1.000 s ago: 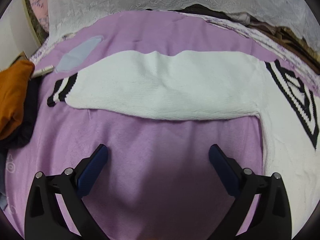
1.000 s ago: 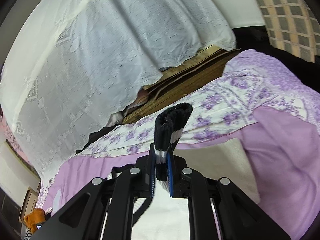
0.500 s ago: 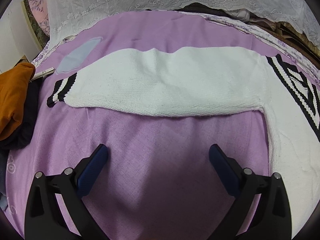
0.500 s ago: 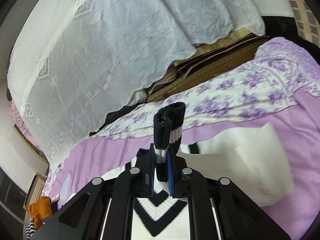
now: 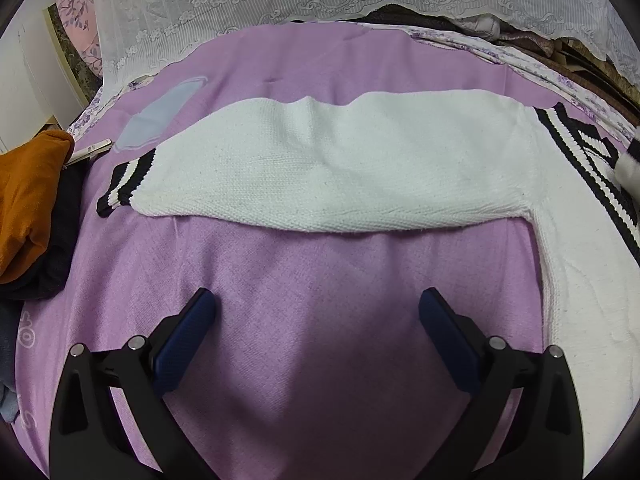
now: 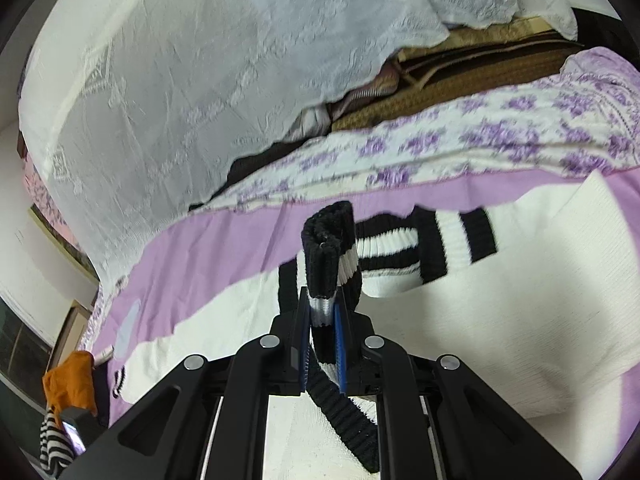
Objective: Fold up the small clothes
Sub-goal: 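Carry the held sleeve with the right gripper across the sweater body, then lower the sleeve onto the sweater body and open the right gripper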
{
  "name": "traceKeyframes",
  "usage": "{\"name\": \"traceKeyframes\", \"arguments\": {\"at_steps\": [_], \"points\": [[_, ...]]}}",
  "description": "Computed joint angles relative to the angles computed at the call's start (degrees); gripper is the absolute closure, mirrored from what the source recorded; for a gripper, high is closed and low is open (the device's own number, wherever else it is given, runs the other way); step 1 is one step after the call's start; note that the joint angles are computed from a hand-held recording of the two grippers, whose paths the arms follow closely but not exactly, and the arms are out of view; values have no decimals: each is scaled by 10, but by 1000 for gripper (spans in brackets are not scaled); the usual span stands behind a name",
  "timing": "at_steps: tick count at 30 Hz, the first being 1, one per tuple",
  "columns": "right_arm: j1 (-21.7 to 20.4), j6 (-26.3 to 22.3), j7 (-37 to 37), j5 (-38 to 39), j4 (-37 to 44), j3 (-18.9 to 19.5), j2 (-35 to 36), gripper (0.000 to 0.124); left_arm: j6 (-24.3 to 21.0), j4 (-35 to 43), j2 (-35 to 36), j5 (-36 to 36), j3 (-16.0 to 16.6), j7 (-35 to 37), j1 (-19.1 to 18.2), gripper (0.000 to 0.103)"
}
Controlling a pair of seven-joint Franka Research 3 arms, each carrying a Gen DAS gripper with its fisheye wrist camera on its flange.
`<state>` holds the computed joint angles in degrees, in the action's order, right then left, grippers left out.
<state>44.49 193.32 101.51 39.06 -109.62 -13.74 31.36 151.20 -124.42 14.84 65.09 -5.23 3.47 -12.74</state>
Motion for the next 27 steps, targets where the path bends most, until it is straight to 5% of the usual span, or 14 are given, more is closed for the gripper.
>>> {"name": "traceKeyframes", "arguments": {"at_steps": [12,17,19,23,27], "points": [[43,-48,44,-47,44,-48,49,112,2,-1,0,1,1,-1,0,4],[-2,-134,40,-115,79,-6,65,103,7,-1,0,0,1,-1,2,4],[-9,-122,50,-136,69,3,58,98,11,-3,-1,0,2,-1,3,4],[-80,-67,30,-145,20,89,14,94,28,-7,-3,-3,4,1,9,4],[25,-21,20,-128,-47,-23,-28,94,38,-10,-5,-5,5,2,11,4]]}}
